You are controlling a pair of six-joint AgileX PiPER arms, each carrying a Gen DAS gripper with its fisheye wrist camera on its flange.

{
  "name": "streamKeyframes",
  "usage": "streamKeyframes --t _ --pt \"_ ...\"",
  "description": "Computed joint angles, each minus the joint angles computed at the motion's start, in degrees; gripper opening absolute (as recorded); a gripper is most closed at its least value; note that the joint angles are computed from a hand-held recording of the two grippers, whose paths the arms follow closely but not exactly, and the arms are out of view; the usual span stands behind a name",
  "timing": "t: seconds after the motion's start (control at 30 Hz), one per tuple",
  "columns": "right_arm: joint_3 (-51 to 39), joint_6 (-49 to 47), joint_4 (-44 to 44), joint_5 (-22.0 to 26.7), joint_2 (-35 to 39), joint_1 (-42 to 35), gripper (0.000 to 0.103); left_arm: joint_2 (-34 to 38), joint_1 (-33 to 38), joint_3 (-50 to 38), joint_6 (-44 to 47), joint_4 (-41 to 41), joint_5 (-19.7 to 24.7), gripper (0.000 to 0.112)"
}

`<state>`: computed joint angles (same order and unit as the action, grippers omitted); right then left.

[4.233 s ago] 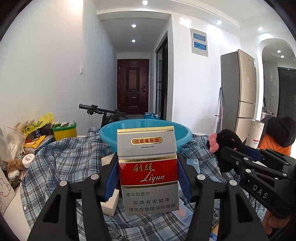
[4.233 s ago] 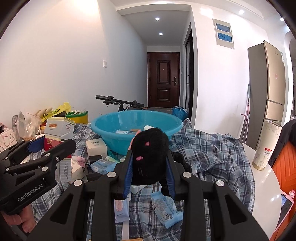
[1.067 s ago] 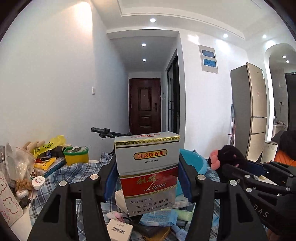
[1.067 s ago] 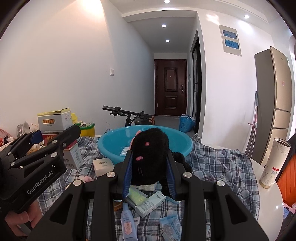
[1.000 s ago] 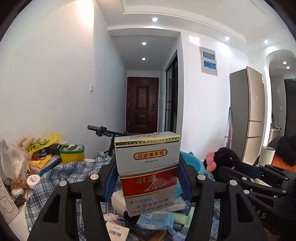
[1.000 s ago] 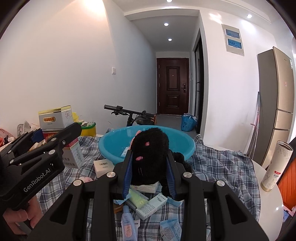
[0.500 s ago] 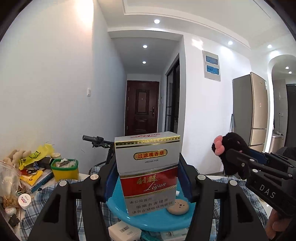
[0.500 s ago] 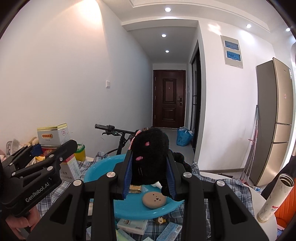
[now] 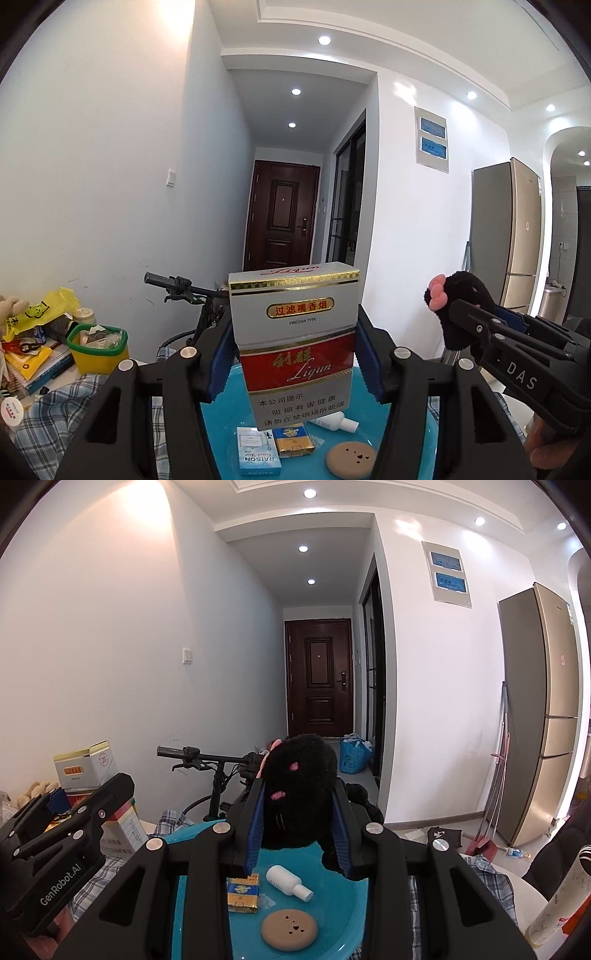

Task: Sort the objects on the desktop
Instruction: 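Lower the Liqun pack and black plush toy into the basin with both tools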

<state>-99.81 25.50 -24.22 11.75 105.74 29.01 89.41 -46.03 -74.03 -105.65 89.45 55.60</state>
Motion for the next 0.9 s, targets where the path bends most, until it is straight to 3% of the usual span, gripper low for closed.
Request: streamKeyframes --t 0.23,0.47,0.53,0.63,0.77,0.83,0.9 --pt "-8.12 -7.65 9.08 1.81 5.93 -0.67 0.032 4.18 7.39 -4.24 -2.59 0.72 -7.87 0.06" --pt "-11.62 -5.74 8.29 2.46 9.26 -1.45 0.032 5.2 10.28 -2.8 -5.37 0.98 -9.29 0.06" --pt "-12.95 -10.93 12.4 4.0 9.96 -1.38 0.032 4.97 10.65 -3.61 -1.68 -0.59 -9.95 0.06" --pt "-11.96 -10.88 11.77 3.17 9.57 -0.91 0.032 3.23 10.23 -2.1 -3.76 0.91 -9.5 0.06" --pt "-13.42 -15.43 14.94 4.67 10.39 -0.56 0.032 4.73 10.05 -5.84 4.25 -5.35 -7.35 0.06" --pt "-16.75 -17.65 16.18 8.84 12.1 -0.31 0.032 6.83 10.56 -10.3 12.29 -13.09 -4.91 0.06" --pt "-21.16 -24.45 23.85 13.86 14.46 -1.03 0.032 8.67 12.16 -14.55 21.55 -21.52 -4.82 0.06"
